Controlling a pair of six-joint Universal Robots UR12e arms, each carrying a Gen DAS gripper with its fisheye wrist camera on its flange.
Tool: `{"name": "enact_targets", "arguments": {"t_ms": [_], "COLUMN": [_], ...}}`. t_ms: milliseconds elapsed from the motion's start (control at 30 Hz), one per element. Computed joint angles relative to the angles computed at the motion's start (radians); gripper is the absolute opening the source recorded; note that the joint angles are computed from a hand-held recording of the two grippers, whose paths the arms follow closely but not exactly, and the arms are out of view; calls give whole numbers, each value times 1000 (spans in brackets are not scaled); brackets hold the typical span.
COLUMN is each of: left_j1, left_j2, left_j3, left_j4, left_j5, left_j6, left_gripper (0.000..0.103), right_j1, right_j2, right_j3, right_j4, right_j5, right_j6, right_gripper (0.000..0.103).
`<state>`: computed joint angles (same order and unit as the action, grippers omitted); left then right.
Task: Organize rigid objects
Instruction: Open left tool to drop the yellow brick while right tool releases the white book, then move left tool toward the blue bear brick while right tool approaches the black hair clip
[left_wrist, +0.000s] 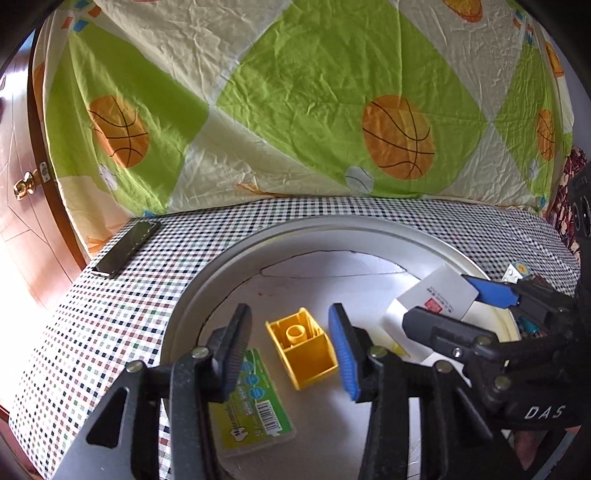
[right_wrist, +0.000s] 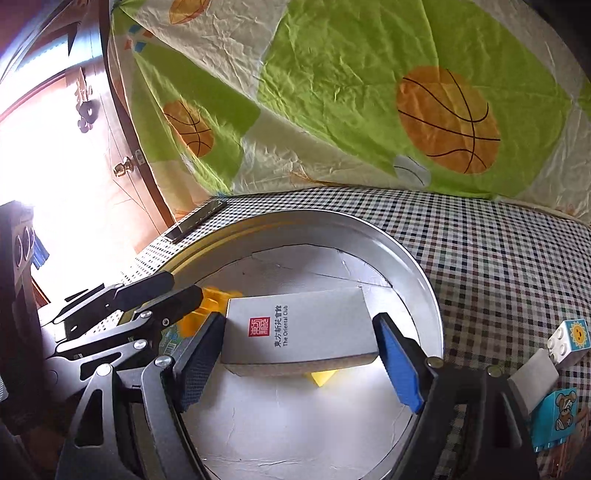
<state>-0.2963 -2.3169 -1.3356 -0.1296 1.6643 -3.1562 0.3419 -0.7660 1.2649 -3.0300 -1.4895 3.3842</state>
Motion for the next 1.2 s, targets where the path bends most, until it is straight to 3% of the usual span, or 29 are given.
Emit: {"name": "enact_targets", "arguments": {"t_ms": [133,300,433,600,733,900,1033,1100,1200], "left_j1": [-1,-4,-16,-42,-71,-104,-122,-122,-119], "left_j2": [4,11,18,23,19,9,3,3,5], "left_j3": [-14,-41,-81,-119,-132,-122,-111,-107,-103], "left_j4": [42,99,183,272,328,329,322,308,284], "left_j5": [16,-3,4,-9,-12,-29,-14,-18,-23], "left_j6": [-15,-45,-73,-81,-67,-17,38,38,24], "left_gripper": [75,78,93,93,102,102,102,102,102], "right_j1": [-1,3,4,-1,-12,-32,-23,-29,-27], "right_j2": [-13,-44,-89,-153,-196,-226,-226,-226,-223], "right_j3": [28,84,181,315,386,425,405,397,390], "right_j4": [-49,-105,-195,-287,-249,-171,-62,-7,26], "right_j5": [-21,-86,-154,-283,-376,-322,-337,-290,-288], "right_j6": [17,36,12,-4,12,16,-31,-36,-32], "right_gripper": [89,90,90,90,90,90,90,90,90]}}
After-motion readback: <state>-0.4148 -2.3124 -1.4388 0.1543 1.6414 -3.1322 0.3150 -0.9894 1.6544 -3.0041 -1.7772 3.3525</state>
